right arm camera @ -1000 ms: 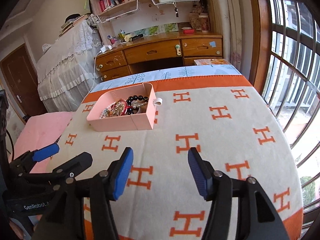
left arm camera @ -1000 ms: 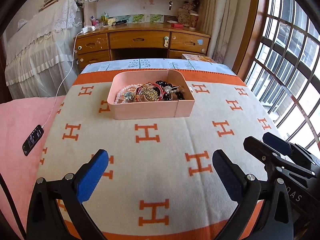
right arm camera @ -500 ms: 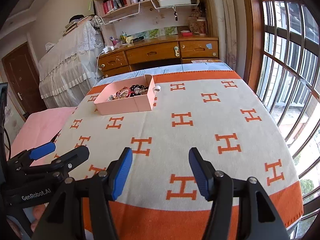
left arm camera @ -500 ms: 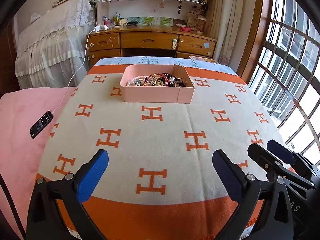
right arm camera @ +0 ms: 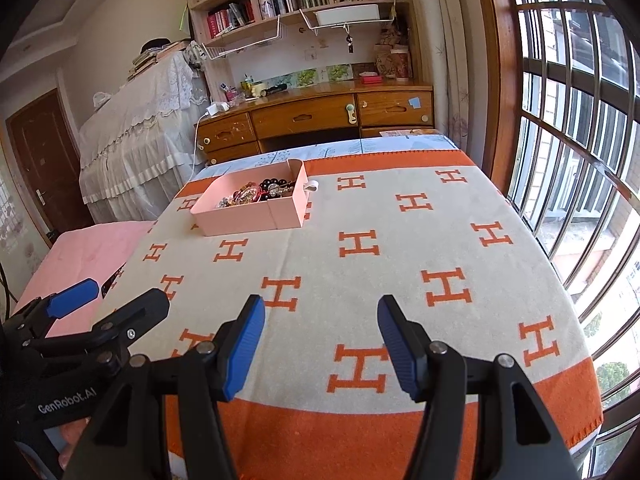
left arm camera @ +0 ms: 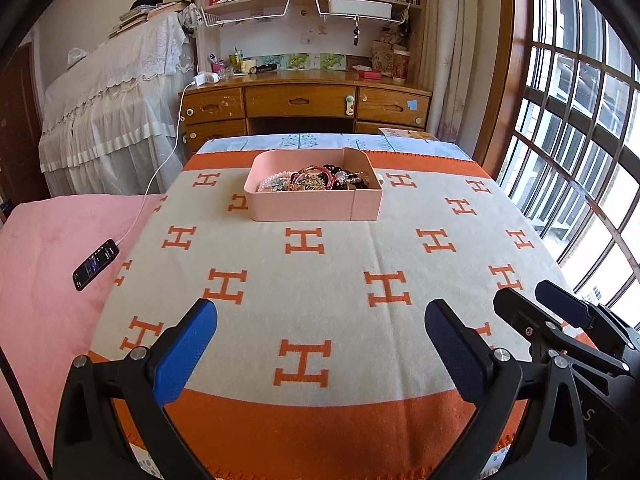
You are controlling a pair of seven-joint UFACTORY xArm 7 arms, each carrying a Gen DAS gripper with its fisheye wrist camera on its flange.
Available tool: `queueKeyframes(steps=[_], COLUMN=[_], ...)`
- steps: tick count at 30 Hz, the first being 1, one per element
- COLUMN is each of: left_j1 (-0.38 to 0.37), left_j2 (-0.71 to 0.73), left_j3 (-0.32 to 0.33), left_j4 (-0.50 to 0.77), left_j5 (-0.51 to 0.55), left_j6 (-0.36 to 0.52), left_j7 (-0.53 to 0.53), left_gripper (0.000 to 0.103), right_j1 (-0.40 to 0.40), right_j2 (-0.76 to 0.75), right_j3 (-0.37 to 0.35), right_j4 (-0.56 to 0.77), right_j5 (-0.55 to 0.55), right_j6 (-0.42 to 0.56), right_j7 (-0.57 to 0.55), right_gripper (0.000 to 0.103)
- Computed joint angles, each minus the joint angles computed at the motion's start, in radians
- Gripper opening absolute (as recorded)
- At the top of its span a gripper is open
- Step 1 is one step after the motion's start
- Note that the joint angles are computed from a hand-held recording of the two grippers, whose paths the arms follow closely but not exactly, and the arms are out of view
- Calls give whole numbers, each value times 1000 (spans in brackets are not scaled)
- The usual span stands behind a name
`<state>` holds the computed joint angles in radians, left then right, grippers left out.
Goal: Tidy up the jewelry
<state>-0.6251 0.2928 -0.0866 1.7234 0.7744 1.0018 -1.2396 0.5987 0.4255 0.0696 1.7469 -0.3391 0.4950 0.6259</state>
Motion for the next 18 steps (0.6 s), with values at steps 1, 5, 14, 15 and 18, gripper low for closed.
queueKeyframes(steps=[1,5,14,15,18], left_j1=[1,2,8,8,7], left_j2=[1,-1,3,4,8], left_j3=[0,-1,0,0,2], left_j4=[2,-1,1,1,5], left_j5=[-4,-12,-30,-30,-31], left_j6=[2,7,-1,-2,-3], left_j7=[0,0,10,11,14], left_gripper=[102,102,102,102,102], right_j1=[2,-3,0,2,8], right_j2=[-1,-2,-2,-3,0], right_j3=[-2,3,-2,-4,-9], right_j4=[0,-1,8,8,14], right_j5=[-4,5,-2,-5,-19], right_j6=[0,5,23,25,30], right_j7=[2,-5,2,6,20], right_gripper=[59,59,59,59,59])
